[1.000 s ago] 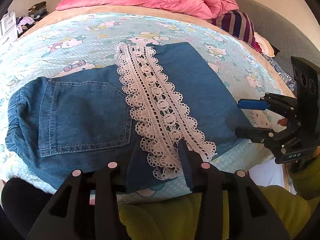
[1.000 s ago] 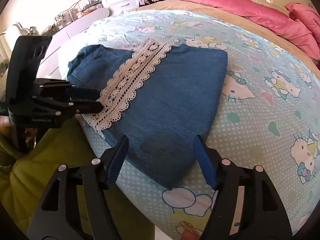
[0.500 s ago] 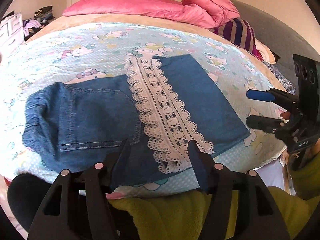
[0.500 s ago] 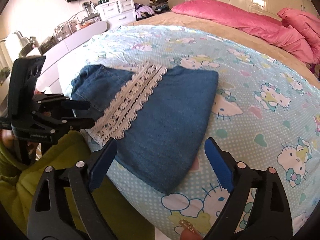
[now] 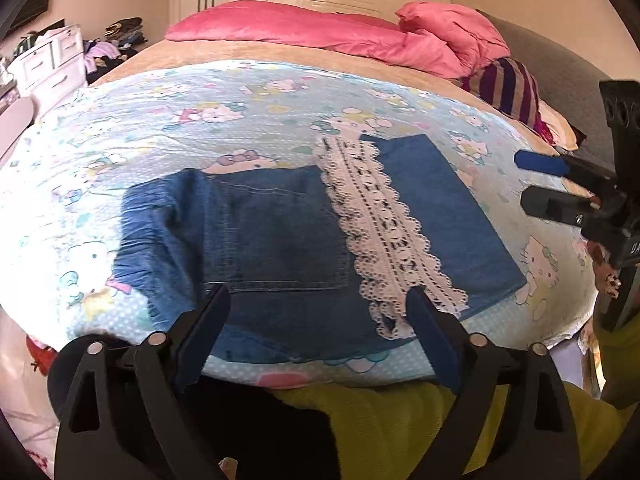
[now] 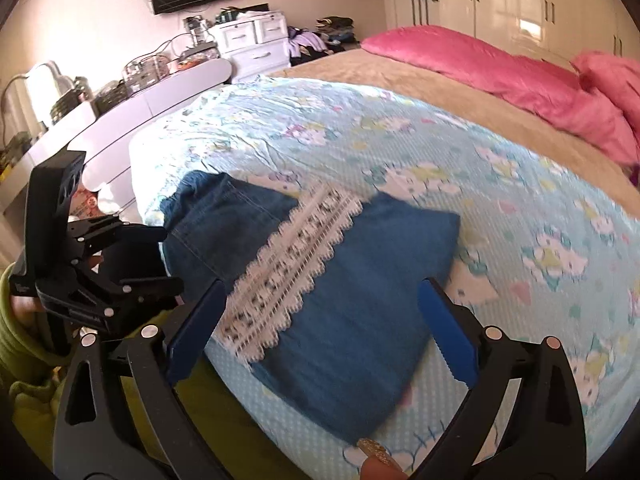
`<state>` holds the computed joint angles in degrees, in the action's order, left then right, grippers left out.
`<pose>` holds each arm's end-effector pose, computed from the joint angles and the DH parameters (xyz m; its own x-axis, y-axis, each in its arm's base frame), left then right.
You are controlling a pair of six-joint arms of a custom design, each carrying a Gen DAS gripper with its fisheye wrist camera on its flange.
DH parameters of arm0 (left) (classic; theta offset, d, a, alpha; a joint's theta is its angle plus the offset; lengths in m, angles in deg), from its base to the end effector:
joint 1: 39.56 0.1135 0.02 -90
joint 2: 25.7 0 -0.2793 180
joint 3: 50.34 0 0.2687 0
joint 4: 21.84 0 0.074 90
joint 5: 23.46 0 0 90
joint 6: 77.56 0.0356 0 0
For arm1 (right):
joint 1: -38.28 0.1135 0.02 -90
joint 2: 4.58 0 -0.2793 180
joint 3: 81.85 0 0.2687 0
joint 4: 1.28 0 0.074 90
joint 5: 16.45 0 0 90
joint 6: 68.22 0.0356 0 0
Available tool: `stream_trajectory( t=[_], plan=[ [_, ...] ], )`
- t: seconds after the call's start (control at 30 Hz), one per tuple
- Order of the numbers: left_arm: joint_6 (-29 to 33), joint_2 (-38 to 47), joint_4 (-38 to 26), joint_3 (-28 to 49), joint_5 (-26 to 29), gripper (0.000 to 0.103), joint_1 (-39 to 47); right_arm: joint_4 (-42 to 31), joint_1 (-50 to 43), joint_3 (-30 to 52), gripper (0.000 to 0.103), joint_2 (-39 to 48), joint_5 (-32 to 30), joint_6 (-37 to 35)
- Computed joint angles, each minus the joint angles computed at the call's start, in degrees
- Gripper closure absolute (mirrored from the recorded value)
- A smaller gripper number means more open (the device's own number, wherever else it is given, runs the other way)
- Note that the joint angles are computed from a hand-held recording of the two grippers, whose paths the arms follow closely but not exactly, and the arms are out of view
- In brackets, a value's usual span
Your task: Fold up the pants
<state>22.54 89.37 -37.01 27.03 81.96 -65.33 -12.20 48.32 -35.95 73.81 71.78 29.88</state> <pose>0.3708 -0.1895 0.1158 -0.6080 0.4813 -0.6314 0.6808 0.7252 -0.1028 0.2657 0.0482 0.1674 -0.6976 0.0195 -0.7162 -0.0990 0.9874 0.1234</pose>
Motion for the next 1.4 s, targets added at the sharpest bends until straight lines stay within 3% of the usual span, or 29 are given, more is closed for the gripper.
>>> stream_trajectory(
  t=[0.33,0.73,0.8,0.87,0.97,1.4],
  plan=[
    [-2.1,0.3,0.3,0.7,0.5,0.009,5.0,-2.2,4.6,11.9,0.011,9.4,1.1,-4.0],
    [-6.8,5.2,-0.6,5.8,3.4,0.010,11.2,-9.3,8.2,30.1,0.010,24.8,-3.5,-7.9],
    [-7.1,7.1,-1.5,7.6,3.7,0.011,11.1,-11.6,8.4,34.4,0.010,27.9,-4.9,-9.1],
    [-7.0,8.8,-2.4,9.1,4.9,0.027,11.0,-13.5,8.7,38.4,0.010,31.0,-5.6,-9.7],
    [-6.6,11.3,-4.3,11.6,8.7,0.043,10.8,-17.3,8.6,45.5,0.010,36.6,-7.5,-10.5],
    [-7.0,14.0,-3.3,13.1,11.0,0.043,10.7,-37.0,9.2,77.0,0.011,60.1,-16.5,-15.2]
  ],
)
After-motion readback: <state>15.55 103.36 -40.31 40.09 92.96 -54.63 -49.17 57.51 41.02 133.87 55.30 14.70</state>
